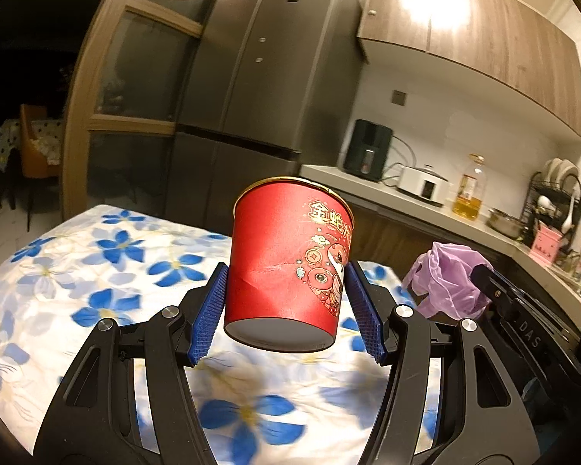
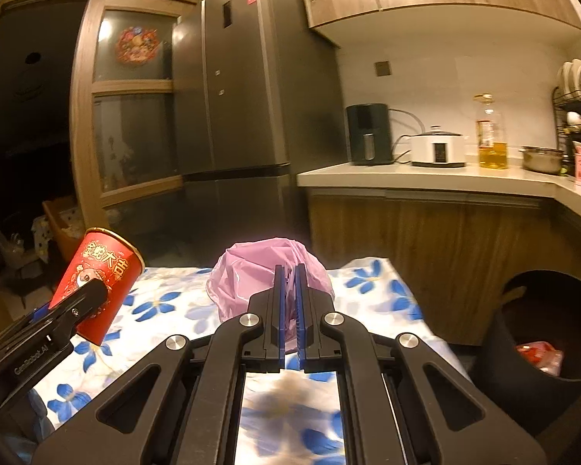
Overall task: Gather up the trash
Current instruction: 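Carry the red cup and pink bag over the black bin with both tools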
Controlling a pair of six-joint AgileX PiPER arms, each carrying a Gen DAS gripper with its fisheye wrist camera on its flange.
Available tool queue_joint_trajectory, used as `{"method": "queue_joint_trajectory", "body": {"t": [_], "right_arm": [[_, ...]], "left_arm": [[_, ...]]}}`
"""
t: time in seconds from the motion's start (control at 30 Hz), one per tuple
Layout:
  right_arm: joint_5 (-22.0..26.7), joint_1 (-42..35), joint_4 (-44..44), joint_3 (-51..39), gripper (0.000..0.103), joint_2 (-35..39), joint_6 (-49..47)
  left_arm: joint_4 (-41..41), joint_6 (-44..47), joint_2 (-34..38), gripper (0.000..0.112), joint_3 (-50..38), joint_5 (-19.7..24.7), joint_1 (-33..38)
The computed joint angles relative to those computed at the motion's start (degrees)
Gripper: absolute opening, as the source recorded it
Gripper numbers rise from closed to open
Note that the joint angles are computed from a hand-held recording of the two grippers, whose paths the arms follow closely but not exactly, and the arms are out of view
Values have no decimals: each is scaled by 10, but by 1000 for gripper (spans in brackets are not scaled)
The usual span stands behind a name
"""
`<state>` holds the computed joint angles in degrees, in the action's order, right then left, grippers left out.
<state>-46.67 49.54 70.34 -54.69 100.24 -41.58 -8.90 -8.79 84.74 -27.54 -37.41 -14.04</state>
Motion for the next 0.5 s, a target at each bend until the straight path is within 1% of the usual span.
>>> {"method": "queue_joint_trajectory", "body": {"t": [0.17,0.3,0.43,0.5], "right_arm": [[-37,-7,5,78,5,-64,18],[-60,-18,11,128,5,-105,31],[-80,-39,19,178,5,-147,44],[-85,-50,22,195,5,-161,48]], "left_arm": [[-76,56,6,60,-13,-8,-82],[-127,99,25,60,-42,-9,-147],[-154,123,52,60,-81,-8,-201],[-142,114,66,60,-102,0,-218]]}}
